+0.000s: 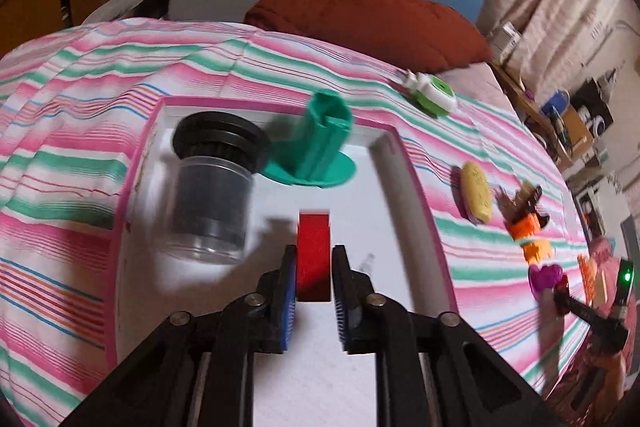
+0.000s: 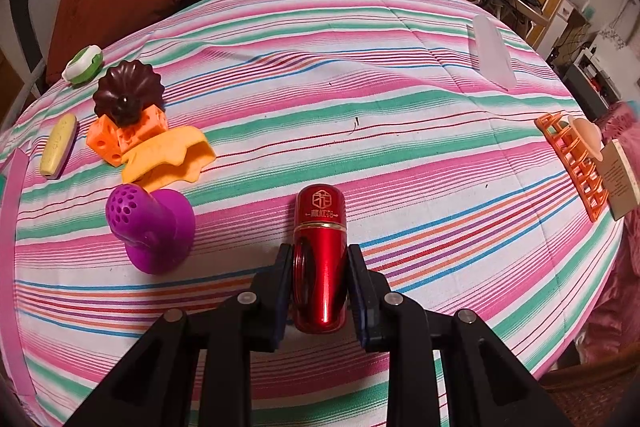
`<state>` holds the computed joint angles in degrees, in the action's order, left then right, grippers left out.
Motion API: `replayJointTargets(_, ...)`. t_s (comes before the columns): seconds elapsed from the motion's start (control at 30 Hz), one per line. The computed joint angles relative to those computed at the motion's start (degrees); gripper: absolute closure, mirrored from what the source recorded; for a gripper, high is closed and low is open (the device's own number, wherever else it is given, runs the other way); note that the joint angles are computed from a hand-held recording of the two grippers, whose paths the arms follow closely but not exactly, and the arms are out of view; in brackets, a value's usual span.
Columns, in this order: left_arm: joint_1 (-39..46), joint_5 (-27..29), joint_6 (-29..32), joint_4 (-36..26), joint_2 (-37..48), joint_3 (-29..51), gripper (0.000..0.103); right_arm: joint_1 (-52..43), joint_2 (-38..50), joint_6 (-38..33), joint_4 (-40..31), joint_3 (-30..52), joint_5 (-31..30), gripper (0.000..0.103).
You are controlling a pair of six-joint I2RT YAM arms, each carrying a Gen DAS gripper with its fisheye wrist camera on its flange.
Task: Organize rigid objects
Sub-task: 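Carry the red block into the tray and open the left tool, then carry the red bottle to the tray beside the teal stand with the right tool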
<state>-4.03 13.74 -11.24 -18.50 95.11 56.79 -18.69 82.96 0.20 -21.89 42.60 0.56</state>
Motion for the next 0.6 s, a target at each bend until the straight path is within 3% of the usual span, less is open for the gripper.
replayJointTargets(0.1, 1.84, 2.22, -1.03, 0.65, -0.60, -1.03, 0.071, -0.11, -0.09, -0.06, 0.05, -0.13, -0.10, 0.077)
replayJointTargets(0.37, 1.68, 3.11, -1.75, 2.06, -9.49, -8.80, 0.070, -0.21, -0.51, -0.51, 0.01, -0.57, -0.08, 0.077)
replayJointTargets(0.6, 0.35, 3.86, -2.36, 0.46, -15.79, -13.14, 0.070, -0.44, -2.44, -0.97, 0.20, -2.23, -4.49, 0.077)
